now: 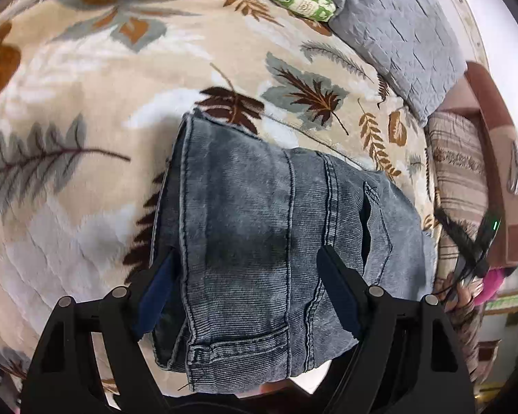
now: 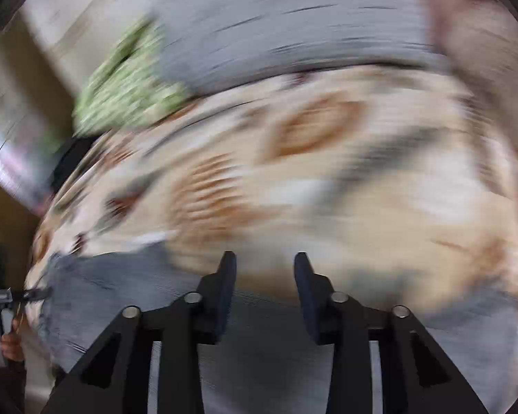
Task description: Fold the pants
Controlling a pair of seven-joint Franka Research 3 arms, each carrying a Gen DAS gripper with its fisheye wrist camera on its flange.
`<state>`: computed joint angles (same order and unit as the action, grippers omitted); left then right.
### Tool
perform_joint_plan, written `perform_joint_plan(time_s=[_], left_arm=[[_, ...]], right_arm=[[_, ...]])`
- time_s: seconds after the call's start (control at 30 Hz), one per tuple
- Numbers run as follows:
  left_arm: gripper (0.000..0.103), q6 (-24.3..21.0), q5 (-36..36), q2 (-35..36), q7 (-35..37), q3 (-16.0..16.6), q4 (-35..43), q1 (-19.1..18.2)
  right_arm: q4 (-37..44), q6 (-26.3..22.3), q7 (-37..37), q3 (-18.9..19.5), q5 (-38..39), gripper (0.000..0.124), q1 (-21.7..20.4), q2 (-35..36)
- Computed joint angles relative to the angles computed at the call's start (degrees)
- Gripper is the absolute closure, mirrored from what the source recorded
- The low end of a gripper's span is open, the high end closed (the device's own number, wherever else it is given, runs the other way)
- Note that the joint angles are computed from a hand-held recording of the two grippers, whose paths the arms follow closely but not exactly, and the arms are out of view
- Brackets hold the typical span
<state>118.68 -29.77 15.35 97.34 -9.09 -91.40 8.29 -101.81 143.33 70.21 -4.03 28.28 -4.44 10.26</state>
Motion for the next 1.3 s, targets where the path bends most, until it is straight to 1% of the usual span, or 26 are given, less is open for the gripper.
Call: perform_joint_plan(time_s=[0.07, 0.1, 0.17, 0.2, 0.27, 0.3, 0.37, 0.43, 0.47, 0.57, 0.63, 0.67, 0.7, 0.77, 0.83, 0.87, 0.9, 0.97, 1.03, 1.07, 1.13, 1.17, 1.2, 1.23, 1.3], left_arm=[[0.022, -0.3, -0.6, 0.4, -0.9, -0.1, -0.2, 0.0], [0.022, -0.4, -0.7, 0.4, -1.2, -0.1, -0.3, 0.0], [0.022, -0.3, -0.9, 0.3, -1.6, -0.3, -0.7, -0.1], [0.022, -0.1, -0.9, 0.3, -1.8, -0.3, -0.8, -0.3], [0.021, -0.3, -1.1, 0.3, -2.2, -0.5, -0.9, -0.5], [0.021, -0.3, -0.9, 0.3, -2.5, -0.5, -0.9, -0.7], [0.021, 0.1, 0.4, -0.1, -3.6, -0.4, -1.3, -1.3], [0.021, 0.3, 1.4, -0.7, -4.1, -0.3, -1.7, -1.7], [0.021, 0.5, 1.2, -1.3, -4.0, -0.3, -2.1, -1.7], [0.021, 2.7, 0.7, -3.2, -3.1, -0.1, -4.1, -1.9], [0.021, 4.0, 2.4, -3.4, -4.3, 0.3, -4.7, -2.6], [0.021, 4.2, 4.0, -3.0, -5.5, 0.5, -4.6, -3.1], [0.021, 4.0, 5.1, -2.5, -6.4, 0.6, -4.3, -3.3], [0.021, 4.4, 5.8, -2.0, -7.0, 0.5, -4.5, -3.4], [0.021, 4.9, 6.1, -2.3, -7.1, 0.4, -4.7, -3.3], [0.021, 4.5, 6.3, -2.5, -7.4, 0.4, -4.6, -3.2], [0.021, 4.2, 6.3, -2.7, -7.5, 0.4, -4.5, -3.1], [0.021, 4.5, 5.4, -4.7, -6.5, 0.6, -6.1, -2.6], [0.021, 5.0, 2.7, -7.8, -4.2, 0.9, -8.9, -1.9], [0.021, 5.1, 0.5, -9.8, -2.5, 1.2, -10.8, -1.6], [0.021, 4.6, -5.2, -14.0, 1.9, 2.2, -14.9, -1.4], [0.021, 4.2, -7.3, -15.7, 3.6, 2.8, -16.6, -1.8], [0.021, 3.7, -10.0, -17.3, 5.6, 3.5, -18.4, -2.2], [0.021, 2.5, -13.3, -18.9, 7.9, 4.4, -20.5, -2.6], [0.021, 1.2, -15.8, -19.9, 9.3, 5.4, -22.5, -3.8]], right_arm=[[-2.5, 0.5, 3.1, -3.2, -2.9, 0.085, -2.3, -2.0], [-3.4, 0.6, 5.0, -4.4, -4.4, 0.081, -3.3, -2.5], [-5.3, 0.8, 8.6, -6.3, -7.3, 0.081, -5.4, -3.4], [-5.8, 0.9, 9.4, -6.7, -7.9, 0.081, -6.3, -3.5], [-6.8, 0.1, 8.2, -6.7, -5.6, 0.08, -8.1, -3.5], [-7.0, -0.2, 7.8, -6.5, -5.1, 0.078, -8.5, -3.3], [-7.7, 0.5, 7.0, -6.2, -5.7, 0.077, -8.7, -2.8], [-9.1, 3.4, 5.4, -5.6, -7.4, 0.101, -8.2, -3.2], [-9.2, 4.3, 3.9, -5.2, -7.3, 0.106, -8.0, -3.5], [-9.4, 7.1, -1.7, -4.1, -2.7, 0.106, -7.8, -4.8], [-8.5, 8.2, -3.2, -3.9, -0.1, 0.106, -7.7, -4.8], [-7.5, 8.2, -2.8, -4.0, 0.4, 0.106, -7.6, -4.0], [-6.5, 7.8, -1.3, -4.3, -0.6, 0.106, -7.5, -3.1], [-3.5, 6.4, 4.8, -5.5, -7.0, 0.106, -6.5, 0.4], [-3.0, 5.1, 9.6, -6.4, -11.5, 0.104, -5.9, 1.9], [-3.5, 5.2, 11.0, -6.5, -12.4, 0.098, -5.9, 1.8], [-4.7, 6.1, 12.3, -6.6, -13.1, 0.095, -5.9, 1.2], [-6.7, 6.9, 14.7, -6.7, -14.3, 0.094, -6.0, -0.9], [-9.9, 7.5, 12.0, -5.6, -10.6, 0.094, -6.9, -4.9], [-11.7, 8.0, 10.4, -5.2, -8.7, 0.092, -7.1, -7.0], [-15.1, 7.9, 6.2, -4.9, -3.1, 0.081, -7.0, -11.2], [-16.8, 7.4, 4.1, -5.0, 0.0, 0.071, -6.7, -13.3], [-18.7, 6.8, 2.9, -5.2, 2.3, 0.066, -6.3, -15.4], [-21.1, 6.0, 1.8, -5.5, 4.8, 0.065, -5.8, -17.8], [-24.6, 3.4, 0.0, -6.6, 9.5, 0.065, -4.7, -21.0]])
